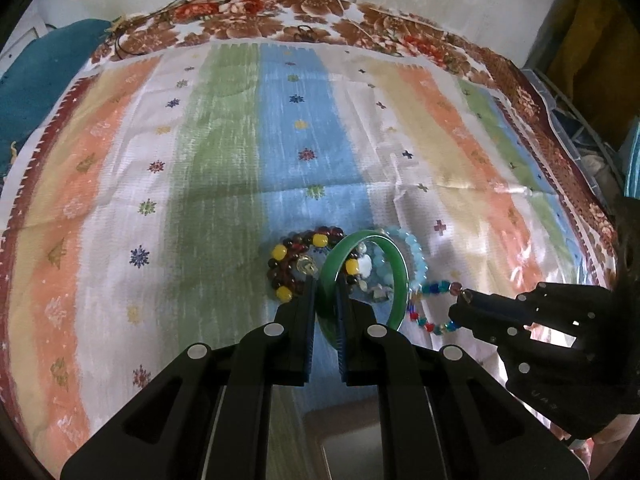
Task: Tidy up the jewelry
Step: 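Lift the bangle with the left gripper while the right gripper lifts the bead bracelet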
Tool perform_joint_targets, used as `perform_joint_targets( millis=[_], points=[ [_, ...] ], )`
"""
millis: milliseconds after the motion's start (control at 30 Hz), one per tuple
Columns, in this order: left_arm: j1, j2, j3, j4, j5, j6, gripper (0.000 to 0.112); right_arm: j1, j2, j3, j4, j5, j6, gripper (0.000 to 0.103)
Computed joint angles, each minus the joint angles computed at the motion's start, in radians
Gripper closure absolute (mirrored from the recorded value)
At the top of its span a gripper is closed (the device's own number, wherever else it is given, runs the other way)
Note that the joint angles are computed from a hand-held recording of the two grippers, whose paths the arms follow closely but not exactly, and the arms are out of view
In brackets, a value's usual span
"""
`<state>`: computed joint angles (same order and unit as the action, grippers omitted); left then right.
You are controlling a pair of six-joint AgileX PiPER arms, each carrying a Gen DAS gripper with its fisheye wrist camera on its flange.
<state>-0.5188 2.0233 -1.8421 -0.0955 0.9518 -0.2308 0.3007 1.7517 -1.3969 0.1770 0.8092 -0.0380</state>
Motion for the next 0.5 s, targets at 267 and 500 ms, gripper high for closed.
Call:
perform_joint_targets(
  millis=[267, 500],
  points=[
    [-0.043, -0.075, 0.065, 0.070, -0.014, -0.051, 0.104, 0.021, -0.087, 0.056, -0.020, -0.016, 0.045, 0.093],
    [-0.091, -0.134, 0.118, 0.156, -0.020, -0.115, 0.104, 0.030, -0.142, 0.088, -0.032, -0.028, 0.086, 0.093]
  ],
)
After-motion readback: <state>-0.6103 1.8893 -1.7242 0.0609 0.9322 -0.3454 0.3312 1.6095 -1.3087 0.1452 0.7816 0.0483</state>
